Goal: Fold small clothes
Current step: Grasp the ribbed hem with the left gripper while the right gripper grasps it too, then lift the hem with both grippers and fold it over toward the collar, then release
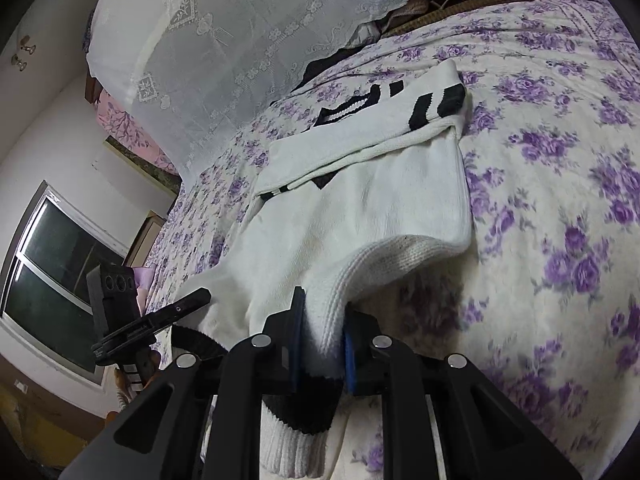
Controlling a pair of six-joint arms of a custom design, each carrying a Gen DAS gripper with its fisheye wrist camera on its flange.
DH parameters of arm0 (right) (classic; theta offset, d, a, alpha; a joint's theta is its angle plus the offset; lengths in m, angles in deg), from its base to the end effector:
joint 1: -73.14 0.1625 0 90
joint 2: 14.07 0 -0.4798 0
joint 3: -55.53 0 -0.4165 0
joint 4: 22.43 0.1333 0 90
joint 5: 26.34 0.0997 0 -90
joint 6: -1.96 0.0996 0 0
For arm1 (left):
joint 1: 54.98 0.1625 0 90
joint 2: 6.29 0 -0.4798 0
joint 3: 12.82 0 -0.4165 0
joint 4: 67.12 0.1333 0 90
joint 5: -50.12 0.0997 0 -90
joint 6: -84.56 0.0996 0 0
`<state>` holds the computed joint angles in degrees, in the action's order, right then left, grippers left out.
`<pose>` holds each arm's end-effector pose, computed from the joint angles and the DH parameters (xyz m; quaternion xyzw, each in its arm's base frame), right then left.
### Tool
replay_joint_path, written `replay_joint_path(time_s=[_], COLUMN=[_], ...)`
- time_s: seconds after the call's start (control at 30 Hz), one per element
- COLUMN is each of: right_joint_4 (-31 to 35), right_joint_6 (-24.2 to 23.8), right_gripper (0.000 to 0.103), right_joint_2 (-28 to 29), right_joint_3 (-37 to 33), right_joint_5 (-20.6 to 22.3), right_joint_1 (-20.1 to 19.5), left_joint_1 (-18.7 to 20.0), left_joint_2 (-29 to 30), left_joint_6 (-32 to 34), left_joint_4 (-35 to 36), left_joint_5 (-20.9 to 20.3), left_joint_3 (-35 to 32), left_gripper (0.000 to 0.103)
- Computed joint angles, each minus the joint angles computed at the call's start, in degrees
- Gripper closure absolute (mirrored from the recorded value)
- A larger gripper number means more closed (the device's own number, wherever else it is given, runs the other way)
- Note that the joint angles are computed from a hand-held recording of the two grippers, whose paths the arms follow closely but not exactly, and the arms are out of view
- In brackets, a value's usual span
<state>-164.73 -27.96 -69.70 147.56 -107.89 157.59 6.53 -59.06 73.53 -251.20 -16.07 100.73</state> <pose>0.0767 -0.7399 0.2439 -0.2184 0.9633 -0.1536 0.0275 -0.1466 -0.6338 0.1596 0.0839 0.9356 -0.3307 0.0912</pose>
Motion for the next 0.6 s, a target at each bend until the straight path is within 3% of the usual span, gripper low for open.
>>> replay_joint_path(time_s=[0.2, 0.33, 0.4, 0.47, 0.5, 0.53, 0.6], right_joint_4=[4.4, 4.9, 4.7, 5.2, 5.4, 5.5, 5.8], right_joint_6=[2.2, 2.4, 2.2, 2.8, 3.0, 3.2, 3.1], right_gripper=[0.086, 0.086, 0.086, 0.086, 0.086, 0.086, 0.086], right_joint_2=[3.1, 3.9, 3.9, 4.0, 4.0, 4.0, 3.8], right_joint_3=[-5.9, -6.9, -6.6, -6.6, -6.6, -6.5, -6.3], right_joint_5=[-1.7, -2.2, -2.3, -2.2, -2.1, -2.0, -1.6], right_joint_1=[1.7, 1.8, 1.5, 1.0, 0.7, 0.5, 0.1], left_joint_1=[0.7, 1.7, 1.8, 1.9, 2.1, 2.1, 2.1], left_joint_2=[0.6, 0.7, 0.4, 0.1, -0.1, -0.2, 0.0], left_joint_6=[1.5, -0.3, -1.6, -2.4, -3.5, -4.0, -4.1], left_joint_4=[1.1, 4.3, 5.2, 5.3, 5.3, 4.8, 5.1], left_joint_5=[-0.6, -3.5, -3.0, -2.8, -3.3, -3.6, -3.9], left_joint_3=[-3.3, -3.9, -2.9, -2.0, -1.4, -0.9, -0.2], left_gripper=[0.091, 0.091, 0.090, 0.077, 0.062, 0.056, 0.056])
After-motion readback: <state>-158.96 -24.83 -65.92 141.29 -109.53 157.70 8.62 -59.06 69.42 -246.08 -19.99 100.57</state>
